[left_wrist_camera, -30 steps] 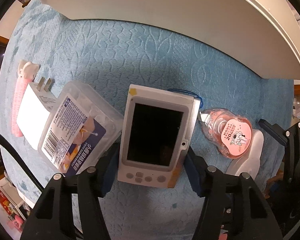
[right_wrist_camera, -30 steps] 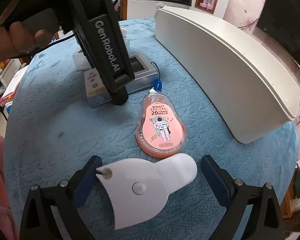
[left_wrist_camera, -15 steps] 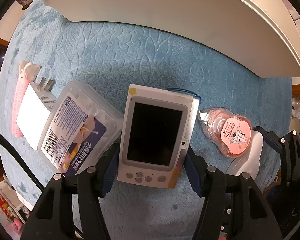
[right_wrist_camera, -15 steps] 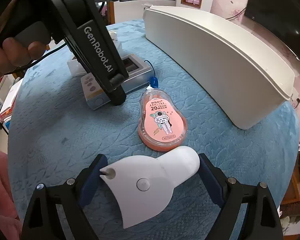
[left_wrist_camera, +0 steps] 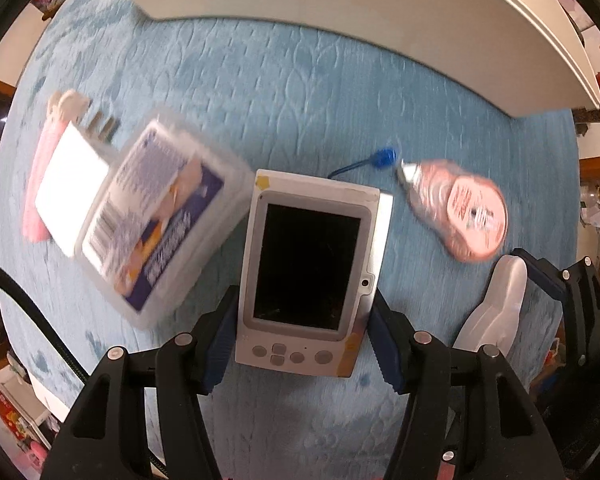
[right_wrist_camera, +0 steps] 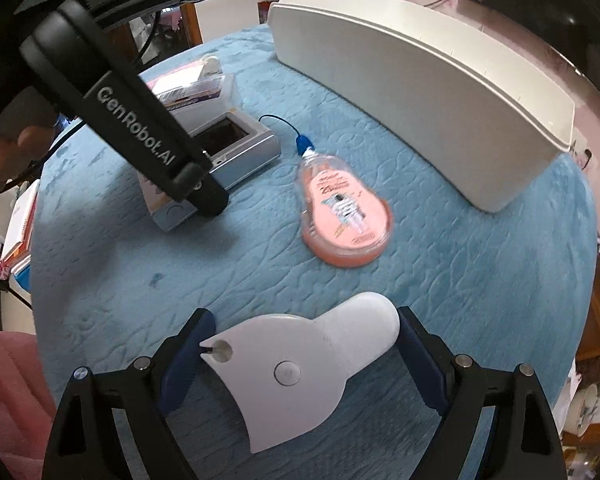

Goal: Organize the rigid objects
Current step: 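Lift the screen device and white holder and carry both toward the bin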

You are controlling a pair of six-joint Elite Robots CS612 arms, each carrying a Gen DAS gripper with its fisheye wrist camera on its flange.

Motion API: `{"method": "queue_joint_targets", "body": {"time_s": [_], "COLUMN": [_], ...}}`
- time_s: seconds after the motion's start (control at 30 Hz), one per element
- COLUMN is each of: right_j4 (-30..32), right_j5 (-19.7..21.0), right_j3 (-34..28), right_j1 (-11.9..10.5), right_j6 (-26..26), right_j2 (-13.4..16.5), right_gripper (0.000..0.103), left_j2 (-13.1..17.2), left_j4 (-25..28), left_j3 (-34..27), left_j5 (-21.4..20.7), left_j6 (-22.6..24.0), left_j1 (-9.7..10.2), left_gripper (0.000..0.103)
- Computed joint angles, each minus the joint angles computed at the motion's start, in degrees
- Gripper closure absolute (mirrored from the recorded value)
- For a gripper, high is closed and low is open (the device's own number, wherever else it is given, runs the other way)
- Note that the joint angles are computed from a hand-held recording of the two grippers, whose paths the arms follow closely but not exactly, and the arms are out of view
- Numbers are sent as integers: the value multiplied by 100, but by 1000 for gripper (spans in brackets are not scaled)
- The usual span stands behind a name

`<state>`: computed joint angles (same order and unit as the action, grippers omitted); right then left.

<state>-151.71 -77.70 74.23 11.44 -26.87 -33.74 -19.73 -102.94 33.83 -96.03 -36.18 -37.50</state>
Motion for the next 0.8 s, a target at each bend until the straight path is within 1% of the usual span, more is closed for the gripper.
{"method": "queue_joint_targets", "body": {"time_s": [0.13, 0.23, 0.33, 0.4, 0.57, 0.67, 0.7, 0.8], "right_j4": [200, 379, 541, 667, 888, 1139, 1178, 1390], "right_j5": [-53, -102, -350, -463, -847, -838, -865, -953], "right_j3": [67, 22, -49, -148, -215, -302, -222, -358], "right_j1": [24, 44, 89, 117, 190, 182, 173, 192], "right_j6": [215, 512, 817, 1023, 1521, 1897, 1983, 2314], "right_j2": [-74, -94, -91, -62, -127, -158, -251, -259], "right_gripper": [13, 13, 13, 13, 13, 13, 13, 13], "left_j2": [-183, -385, -556, -620, -819, -940, -1028, -1166], "left_j4": [14, -127, -217, -243, -354, -474, -559, -503], "left_j3": [309, 684, 992, 1123, 1445, 1643, 1804, 1947], "left_j5": [30, -79, -109, -92, -100, -166, -174, -213], "left_j6": [105, 72, 39, 103, 158, 193, 229, 416], "left_j1": [-42, -45, -45, -20, 7, 32, 33, 71], "left_gripper": [41, 42, 42, 42, 43, 43, 43, 43]}}
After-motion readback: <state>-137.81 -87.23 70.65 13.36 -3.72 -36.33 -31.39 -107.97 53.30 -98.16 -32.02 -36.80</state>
